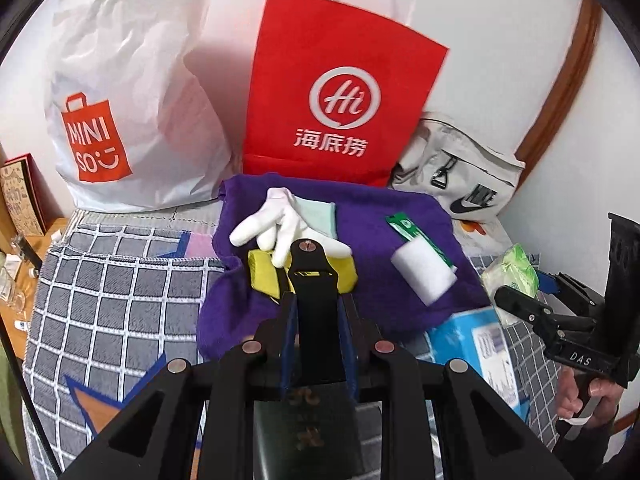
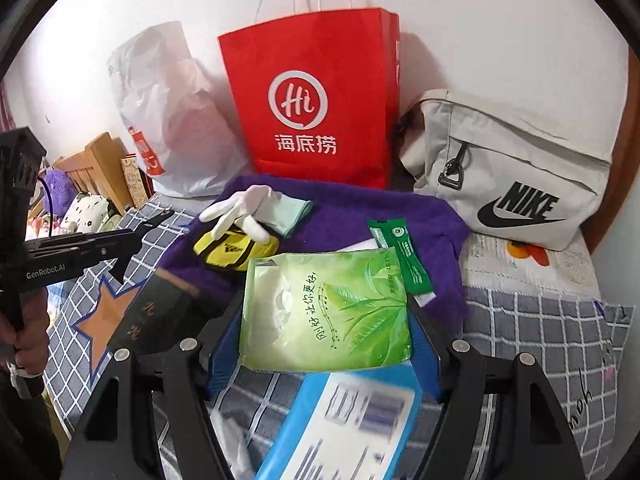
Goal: Organize soft objects
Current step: 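Carry the green packet onto the purple towel with the right gripper while the left holds the mesh bag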
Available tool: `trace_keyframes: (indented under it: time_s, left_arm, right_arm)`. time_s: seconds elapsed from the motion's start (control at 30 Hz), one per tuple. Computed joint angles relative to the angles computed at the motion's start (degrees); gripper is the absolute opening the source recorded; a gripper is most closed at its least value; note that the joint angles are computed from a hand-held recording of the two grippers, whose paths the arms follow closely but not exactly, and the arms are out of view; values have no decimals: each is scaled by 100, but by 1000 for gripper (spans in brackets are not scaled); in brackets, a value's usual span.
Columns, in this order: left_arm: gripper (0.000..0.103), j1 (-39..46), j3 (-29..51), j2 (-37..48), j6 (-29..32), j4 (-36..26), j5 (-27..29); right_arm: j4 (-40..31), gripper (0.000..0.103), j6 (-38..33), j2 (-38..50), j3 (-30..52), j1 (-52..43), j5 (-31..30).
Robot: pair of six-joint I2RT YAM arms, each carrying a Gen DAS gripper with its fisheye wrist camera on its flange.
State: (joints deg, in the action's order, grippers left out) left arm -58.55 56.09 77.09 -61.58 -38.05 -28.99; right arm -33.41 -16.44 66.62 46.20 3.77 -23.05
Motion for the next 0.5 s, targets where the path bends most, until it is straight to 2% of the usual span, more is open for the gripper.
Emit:
trace_keyframes:
  time_s: [0.33,0.5]
  left_arm:
    - [20,1136,-560,313,777,1212,916]
    - [20,1449,-481,664,1022,1474,1141]
  right_arm:
    - [468,72,-173,2005,955,-238,-15]
    - [454,72,-203,2760,1400,-255,-7]
